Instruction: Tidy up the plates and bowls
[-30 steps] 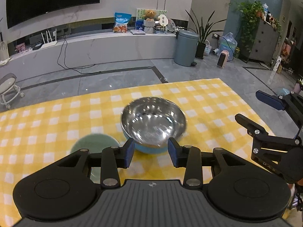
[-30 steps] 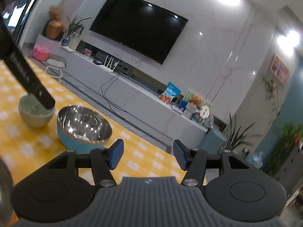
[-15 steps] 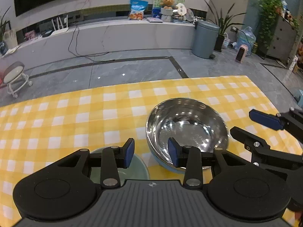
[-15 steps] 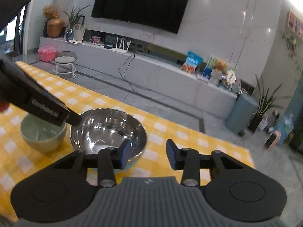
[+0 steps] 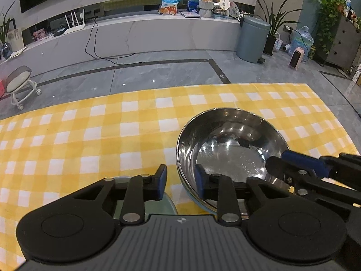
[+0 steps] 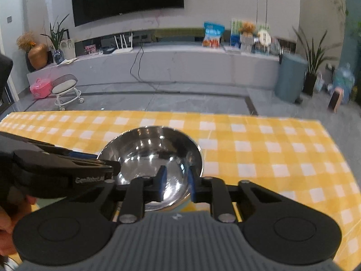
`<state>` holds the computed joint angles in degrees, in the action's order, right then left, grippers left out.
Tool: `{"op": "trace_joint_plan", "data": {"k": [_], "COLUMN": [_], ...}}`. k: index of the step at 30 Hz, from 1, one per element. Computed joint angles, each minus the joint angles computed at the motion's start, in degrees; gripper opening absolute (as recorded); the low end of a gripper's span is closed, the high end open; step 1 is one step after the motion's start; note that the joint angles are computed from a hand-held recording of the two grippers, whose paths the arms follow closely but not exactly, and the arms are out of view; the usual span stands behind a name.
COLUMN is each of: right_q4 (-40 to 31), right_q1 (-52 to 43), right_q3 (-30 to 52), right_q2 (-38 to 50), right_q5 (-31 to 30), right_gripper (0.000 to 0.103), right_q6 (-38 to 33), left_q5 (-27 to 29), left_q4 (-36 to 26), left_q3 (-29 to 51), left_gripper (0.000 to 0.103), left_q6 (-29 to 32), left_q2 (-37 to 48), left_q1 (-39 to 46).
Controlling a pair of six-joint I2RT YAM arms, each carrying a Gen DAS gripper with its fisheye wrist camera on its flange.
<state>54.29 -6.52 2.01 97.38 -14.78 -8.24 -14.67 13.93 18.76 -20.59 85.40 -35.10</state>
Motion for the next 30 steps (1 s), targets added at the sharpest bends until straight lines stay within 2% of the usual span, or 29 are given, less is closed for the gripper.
{"op": "trace_joint_plan", "data": {"k": [3, 5, 9, 12, 15, 19, 26, 29, 30], "right_q4": [-7.51, -11.28, -12.83, -14.59, -20.93, -26.16, -23.71, -21.37, -20.24], "right_q1": [-2.88, -4.21, -5.72, -5.32, -4.23, -7.88, -19.0, -20.87, -20.76], "right_q3": [2.44, 3.39, 2.52, 0.38, -0.07, 2.05, 3.24, 3.61, 3.55], "right_q2": [-1.96, -2.91, -4.94, -11.11, -18.56, -17.84, -11.53, -9.35, -8.85], "right_q5": [-4.13, -6.61, -9.54, -9.29, -8.15, -11.7, -22.86, -24.51, -24.24], "right_gripper": [0.006, 0.0, 0.0, 0.0, 0.0, 0.0, 0.002, 0.005, 0.01], "right_q6": [2.29, 4.26, 6.06, 6.51, 7.37, 7.18, 4.13, 4.38, 4.96], "left_q5": [0.71, -0.46, -1.1, -0.31, -0.33, -1.04, -0.85, 0.08, 0.37], "left_q4": [-0.06, -1.03, -1.91, -2.9, -4.81, -6.32, -6.5, -5.65, -5.28], "left_q3": [-0.03, 0.26, 0.48, 0.25, 0.66, 1.3, 2.02, 1.86, 1.65], "left_gripper": [0.019, 0.017, 0.013, 0.011, 0.008, 0.007, 0.007, 0.007, 0.007], "left_q6": [-0.67, -1.31, -2.56, -2.84, -3.2, -3.31, -4.06, -3.93, -3.97], "left_q2": [-0.35, -0.66, -1.31, -3.04, -4.09, -4.55, -3.13, -2.59, -2.55], "left_q1": [-0.05, -0.95, -1.67, -1.84, -2.2, -3.2, -2.85, -2.01, -1.75]}}
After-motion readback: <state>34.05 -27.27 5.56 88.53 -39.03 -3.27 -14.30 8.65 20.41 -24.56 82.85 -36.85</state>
